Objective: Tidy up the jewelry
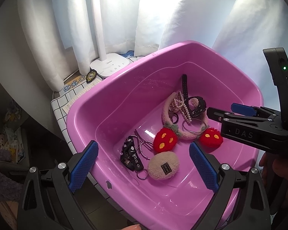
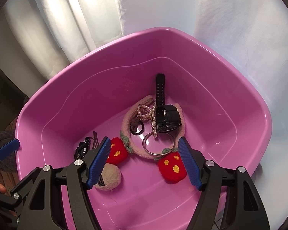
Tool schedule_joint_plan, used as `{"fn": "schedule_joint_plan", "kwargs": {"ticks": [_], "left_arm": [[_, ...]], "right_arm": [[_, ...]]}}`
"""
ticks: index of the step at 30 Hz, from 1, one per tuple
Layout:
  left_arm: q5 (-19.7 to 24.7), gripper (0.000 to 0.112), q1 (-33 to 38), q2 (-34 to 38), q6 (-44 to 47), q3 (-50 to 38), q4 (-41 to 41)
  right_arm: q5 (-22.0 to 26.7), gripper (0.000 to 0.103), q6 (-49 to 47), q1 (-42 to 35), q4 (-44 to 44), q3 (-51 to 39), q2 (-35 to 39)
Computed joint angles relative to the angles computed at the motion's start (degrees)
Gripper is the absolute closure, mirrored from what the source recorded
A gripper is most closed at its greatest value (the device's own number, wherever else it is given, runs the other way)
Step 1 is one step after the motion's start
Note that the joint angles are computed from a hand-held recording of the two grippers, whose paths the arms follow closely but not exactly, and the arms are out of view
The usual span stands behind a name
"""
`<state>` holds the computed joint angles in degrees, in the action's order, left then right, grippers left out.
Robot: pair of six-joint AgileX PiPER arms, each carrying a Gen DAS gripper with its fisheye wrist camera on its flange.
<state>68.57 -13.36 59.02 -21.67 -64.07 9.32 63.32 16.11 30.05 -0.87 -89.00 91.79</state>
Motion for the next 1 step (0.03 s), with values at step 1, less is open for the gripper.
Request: {"fn": "schedule_joint_plan", "kwargs": {"ticks": [1], "left_arm": [[0.1, 0.018, 0.0, 0.0, 0.0, 0.0, -0.1]], "right_arm": [[0.0, 0.034, 0.1, 0.0, 0.0, 0.0, 0.0]]}}
